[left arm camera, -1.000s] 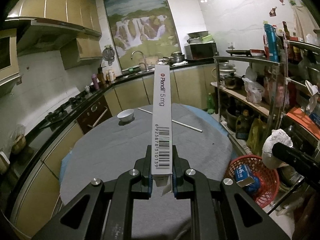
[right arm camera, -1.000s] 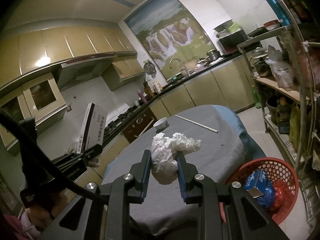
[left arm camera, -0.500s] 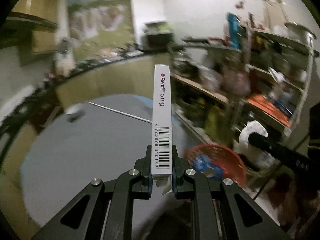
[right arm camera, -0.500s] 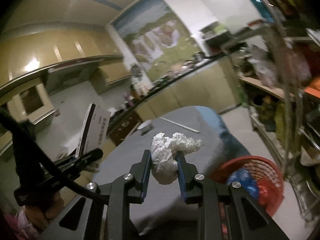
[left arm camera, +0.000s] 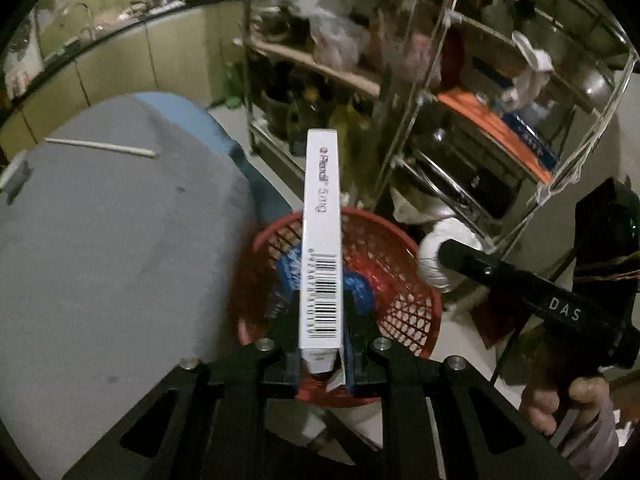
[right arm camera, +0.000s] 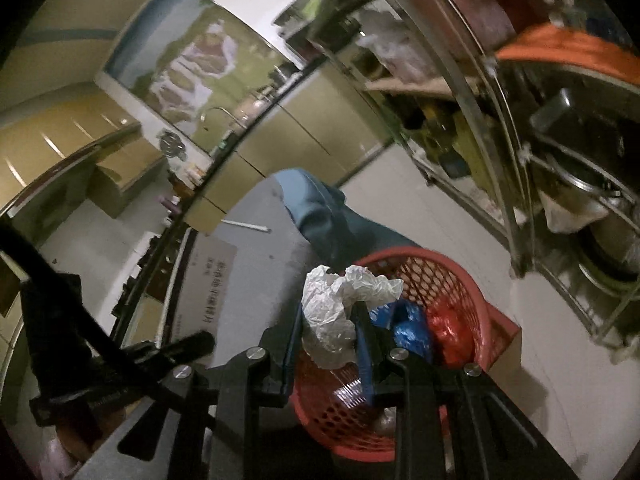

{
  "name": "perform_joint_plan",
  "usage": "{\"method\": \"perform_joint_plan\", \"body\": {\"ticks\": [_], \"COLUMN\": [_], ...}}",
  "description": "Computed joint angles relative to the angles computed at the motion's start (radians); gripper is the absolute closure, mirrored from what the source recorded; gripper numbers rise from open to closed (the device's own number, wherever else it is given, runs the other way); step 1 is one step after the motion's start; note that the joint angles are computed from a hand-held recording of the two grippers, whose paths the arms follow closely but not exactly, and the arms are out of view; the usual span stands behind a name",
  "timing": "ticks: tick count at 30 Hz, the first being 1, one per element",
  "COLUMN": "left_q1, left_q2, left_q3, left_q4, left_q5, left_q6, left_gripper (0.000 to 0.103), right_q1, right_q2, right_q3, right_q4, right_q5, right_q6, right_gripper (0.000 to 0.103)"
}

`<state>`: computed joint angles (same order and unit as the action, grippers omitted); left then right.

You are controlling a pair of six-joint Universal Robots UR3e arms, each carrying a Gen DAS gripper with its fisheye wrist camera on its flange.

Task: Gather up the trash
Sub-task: 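Carry both items over the red basket and open both tools to drop them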

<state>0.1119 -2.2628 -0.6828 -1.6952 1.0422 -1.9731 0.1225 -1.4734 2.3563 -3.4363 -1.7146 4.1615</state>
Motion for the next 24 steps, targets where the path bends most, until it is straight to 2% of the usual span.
{"method": "perform_joint_plan", "body": {"ticks": [1, 2, 3, 5, 6, 7, 9, 11, 12, 15, 16, 18, 22, 24], "left_q1": [-0.013, -0.021, -0.027, -0.022, -0.012, -0.006, 0.021, 0.064, 0.091, 0.182, 0.216, 0.269, 0.396, 0.439], "left_q2": [-0.007, -0.023, -0.041, -0.029, 0.003, 0.017, 0.054, 0.109, 0.15, 0.23, 0.254, 0.277, 0.316, 0.306], "left_q3": [-0.006, 0.009, 0.035, -0.01, -0.077, -0.102, -0.142, -0.208, -0.26, -0.343, -0.368, -0.386, -0.424, -0.388], "left_q4": [0.006, 0.001, -0.008, 0.049, 0.119, 0.15, 0.191, 0.256, 0.311, 0.425, 0.468, 0.541, 0.731, 0.762], "left_q5": [0.013, 0.024, 0.03, 0.026, 0.017, 0.016, -0.001, -0.036, -0.058, -0.131, -0.16, -0.203, -0.276, -0.277], "left_q6": [-0.013, -0.022, -0.03, -0.047, -0.055, -0.06, -0.071, -0.075, -0.081, -0.093, -0.1, -0.133, -0.238, -0.282], "left_gripper": [0.085, 0.079, 0.065, 0.053, 0.053, 0.053, 0.053, 0.052, 0.047, 0.041, 0.039, 0.028, 0.027, 0.018], "right_q1": [-0.013, -0.029, -0.047, -0.076, -0.087, -0.093, -0.065, -0.036, -0.019, 0.035, 0.059, 0.122, 0.254, 0.309], "right_q2": [0.008, 0.011, 0.019, 0.041, 0.05, 0.054, 0.056, 0.05, 0.037, 0.018, 0.015, 0.025, 0.111, 0.177], "right_q3": [0.006, 0.009, 0.02, 0.04, 0.054, 0.065, 0.058, 0.042, 0.024, -0.045, -0.087, -0.194, -0.497, -0.657], "right_q4": [-0.002, -0.003, -0.016, -0.051, -0.083, -0.106, -0.106, -0.106, -0.08, -0.02, 0.019, 0.099, 0.271, 0.343], "right_q5": [0.017, 0.038, 0.063, 0.101, 0.117, 0.123, 0.074, 0.041, 0.021, -0.033, -0.059, -0.12, -0.242, -0.281], "right_q6": [0.008, 0.007, 0.009, 0.017, 0.019, 0.023, 0.04, 0.032, 0.027, 0.012, 0.003, -0.026, -0.122, -0.177], "right_gripper": [0.073, 0.073, 0.072, 0.067, 0.063, 0.05, 0.039, 0.039, 0.039, 0.039, 0.039, 0.039, 0.039, 0.039]}}
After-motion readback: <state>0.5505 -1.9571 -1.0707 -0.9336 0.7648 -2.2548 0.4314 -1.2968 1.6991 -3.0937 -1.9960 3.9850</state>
